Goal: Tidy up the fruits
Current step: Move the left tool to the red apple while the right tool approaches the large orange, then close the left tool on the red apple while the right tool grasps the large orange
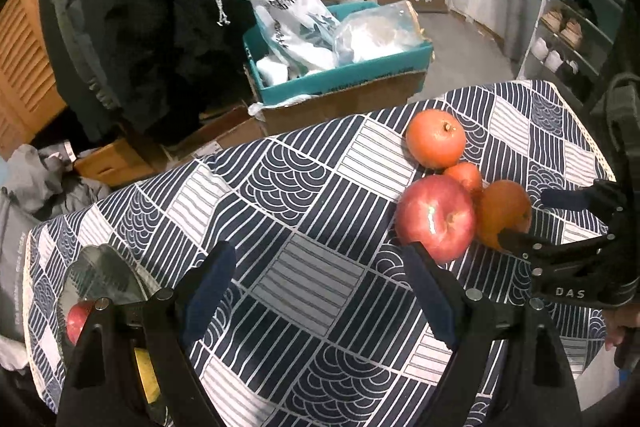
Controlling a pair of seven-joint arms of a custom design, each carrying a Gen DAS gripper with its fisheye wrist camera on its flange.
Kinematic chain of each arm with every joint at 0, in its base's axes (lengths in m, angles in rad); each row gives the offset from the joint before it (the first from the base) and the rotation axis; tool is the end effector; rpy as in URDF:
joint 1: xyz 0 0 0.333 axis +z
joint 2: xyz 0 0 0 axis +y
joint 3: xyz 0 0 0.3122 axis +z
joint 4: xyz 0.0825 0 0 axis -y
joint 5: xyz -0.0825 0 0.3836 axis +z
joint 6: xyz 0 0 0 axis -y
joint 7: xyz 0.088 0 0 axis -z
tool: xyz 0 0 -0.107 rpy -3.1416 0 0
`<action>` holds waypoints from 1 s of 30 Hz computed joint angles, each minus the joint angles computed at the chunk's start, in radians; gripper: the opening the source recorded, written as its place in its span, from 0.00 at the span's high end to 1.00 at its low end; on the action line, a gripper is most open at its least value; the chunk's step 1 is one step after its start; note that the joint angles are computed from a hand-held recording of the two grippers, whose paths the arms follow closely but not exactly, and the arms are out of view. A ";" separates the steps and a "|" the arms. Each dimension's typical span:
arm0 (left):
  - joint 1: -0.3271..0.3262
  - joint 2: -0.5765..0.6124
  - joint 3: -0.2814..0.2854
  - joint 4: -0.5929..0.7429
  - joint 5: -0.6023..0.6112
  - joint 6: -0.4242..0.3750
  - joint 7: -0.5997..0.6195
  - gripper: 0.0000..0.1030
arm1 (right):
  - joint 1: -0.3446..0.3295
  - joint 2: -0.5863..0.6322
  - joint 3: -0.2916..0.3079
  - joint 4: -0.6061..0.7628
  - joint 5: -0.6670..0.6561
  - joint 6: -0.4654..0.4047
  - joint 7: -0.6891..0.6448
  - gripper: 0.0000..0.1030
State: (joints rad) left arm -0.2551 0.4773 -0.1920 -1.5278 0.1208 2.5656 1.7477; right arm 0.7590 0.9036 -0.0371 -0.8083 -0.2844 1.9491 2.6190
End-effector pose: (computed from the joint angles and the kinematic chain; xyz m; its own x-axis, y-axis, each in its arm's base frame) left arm 0.6680 -0.2943 0.4471 -0.5817 -0.8050 -0.1168 -0.6508 0.5467 -0.5269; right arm 0.6031 0.5240 0.4092 -0.2255 -0.9736 -0.0359 -0.9006 0.2224 -0.3734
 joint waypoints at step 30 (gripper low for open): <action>-0.077 0.206 -0.037 0.274 -0.088 -0.244 0.063 0.15 | -0.025 -0.213 0.012 -0.373 -0.071 0.119 0.180 0.34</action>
State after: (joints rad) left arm -0.3325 0.6833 -0.2286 -1.2535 0.0324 2.3216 1.8103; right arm 0.7340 0.6907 -0.0254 -1.1812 -0.3555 2.0678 2.7987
